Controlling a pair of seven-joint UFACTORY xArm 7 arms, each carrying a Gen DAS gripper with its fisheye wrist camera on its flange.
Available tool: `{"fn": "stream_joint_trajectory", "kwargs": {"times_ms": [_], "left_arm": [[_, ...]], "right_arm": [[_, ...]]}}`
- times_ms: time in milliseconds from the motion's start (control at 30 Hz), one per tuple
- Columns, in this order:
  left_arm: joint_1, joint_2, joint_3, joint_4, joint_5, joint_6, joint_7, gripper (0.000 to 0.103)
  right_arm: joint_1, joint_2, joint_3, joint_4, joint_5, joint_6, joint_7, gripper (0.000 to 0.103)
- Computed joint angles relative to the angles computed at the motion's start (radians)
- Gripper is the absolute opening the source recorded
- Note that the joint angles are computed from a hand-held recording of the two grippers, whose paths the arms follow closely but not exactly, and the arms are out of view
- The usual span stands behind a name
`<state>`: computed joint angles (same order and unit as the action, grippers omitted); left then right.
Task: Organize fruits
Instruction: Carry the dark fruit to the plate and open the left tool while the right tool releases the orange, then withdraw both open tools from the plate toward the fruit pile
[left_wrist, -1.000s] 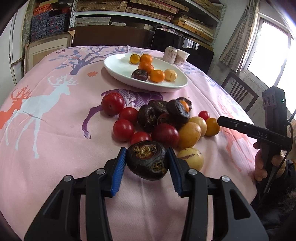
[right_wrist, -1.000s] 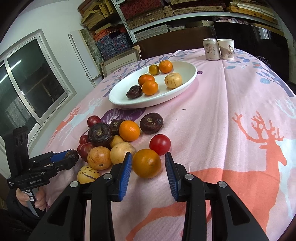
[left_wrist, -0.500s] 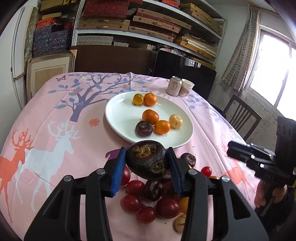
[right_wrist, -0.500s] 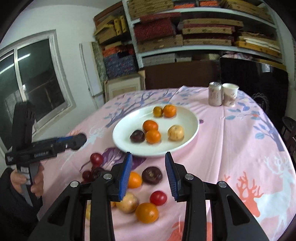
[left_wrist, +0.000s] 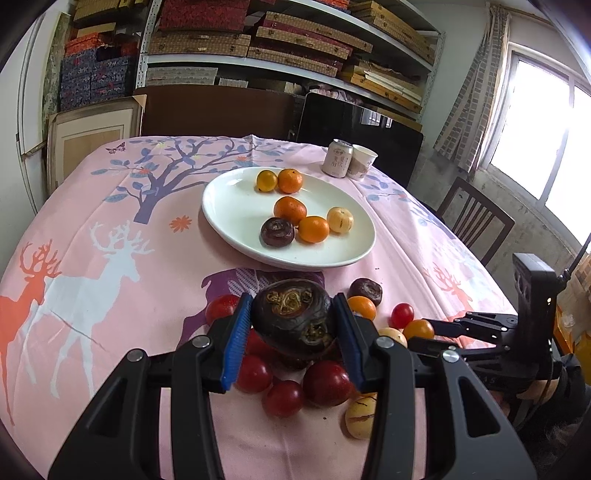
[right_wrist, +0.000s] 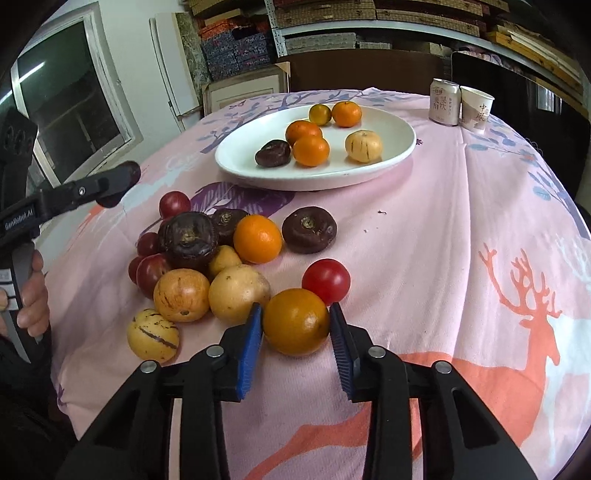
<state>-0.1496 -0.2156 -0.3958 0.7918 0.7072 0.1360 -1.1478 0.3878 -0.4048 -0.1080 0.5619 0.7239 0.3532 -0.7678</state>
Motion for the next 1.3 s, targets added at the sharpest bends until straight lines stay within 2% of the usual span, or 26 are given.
{"fn": "stream_joint_trajectory", "kwargs": {"times_ms": [133, 233, 333, 433, 533, 600, 667, 700, 767, 800, 867, 967, 1067, 1133, 1200, 1300], "left_arm": [[0.009, -0.001, -0.002, 0.002, 0.011, 0.003, -0.005, 0.044], [0.029, 0.048, -0.010, 0.068, 0.070, 0.026, -0.029, 0.044], [0.027, 0.135, 0.010, 0.165, 0.143, 0.053, -0.075, 0.044], [0.003, 0.241, 0.055, 0.264, 0.113, 0.065, -0.054, 0.044], [-0.018, 0.332, 0.085, 0.342, 0.013, 0.082, 0.038, 0.044], [-0.039, 0.372, 0.115, 0.373, 0.003, 0.084, 0.039, 0.048], [-0.062, 0.384, 0.152, 0.371, 0.011, 0.060, 0.022, 0.058], [-0.076, 0.380, 0.173, 0.362, 0.024, 0.045, 0.004, 0.067], [-0.113, 0.361, 0.228, 0.335, 0.078, 0.006, -0.068, 0.073], [-0.123, 0.347, 0.245, 0.312, 0.079, -0.014, -0.080, 0.074], [-0.128, 0.320, 0.250, 0.265, 0.012, -0.041, -0.032, 0.074], [-0.165, 0.282, 0.278, 0.217, -0.007, -0.040, -0.022, 0.075], [-0.194, 0.253, 0.295, 0.185, 0.067, -0.036, -0.087, 0.076], [-0.198, 0.235, 0.285, 0.168, 0.107, -0.016, -0.117, 0.077], [-0.196, 0.216, 0.267, 0.149, 0.143, 0.003, -0.152, 0.083], [-0.180, 0.172, 0.235, 0.104, 0.193, 0.009, -0.198, 0.084]], "right_arm": [[0.058, -0.046, -0.058, 0.000, 0.109, -0.063, -0.083, 0.036], [0.116, -0.028, -0.088, 0.043, 0.192, -0.175, -0.123, 0.036], [0.210, 0.063, -0.145, 0.139, 0.289, -0.256, -0.193, 0.036], [0.221, 0.191, -0.144, 0.256, 0.355, -0.242, -0.242, 0.037], [0.196, 0.299, -0.112, 0.349, 0.377, -0.240, -0.262, 0.037], [0.177, 0.339, -0.093, 0.385, 0.411, -0.234, -0.284, 0.038], [0.164, 0.342, -0.076, 0.392, 0.521, -0.242, -0.374, 0.068], [0.157, 0.334, -0.068, 0.385, 0.575, -0.243, -0.422, 0.072], [0.128, 0.318, -0.053, 0.369, 0.594, -0.219, -0.434, 0.077], [0.112, 0.310, -0.047, 0.359, 0.598, -0.204, -0.431, 0.079], [0.077, 0.291, -0.034, 0.337, 0.588, -0.172, -0.406, 0.086], [0.026, 0.266, -0.017, 0.313, 0.596, -0.135, -0.388, 0.092], [-0.013, 0.245, 0.008, 0.294, 0.625, -0.116, -0.399, 0.096], [-0.039, 0.237, 0.024, 0.287, 0.636, -0.092, -0.402, 0.096], [-0.065, 0.223, 0.043, 0.274, 0.640, -0.079, -0.405, 0.096], [-0.104, 0.201, 0.069, 0.254, 0.664, -0.067, -0.418, 0.098]]}}
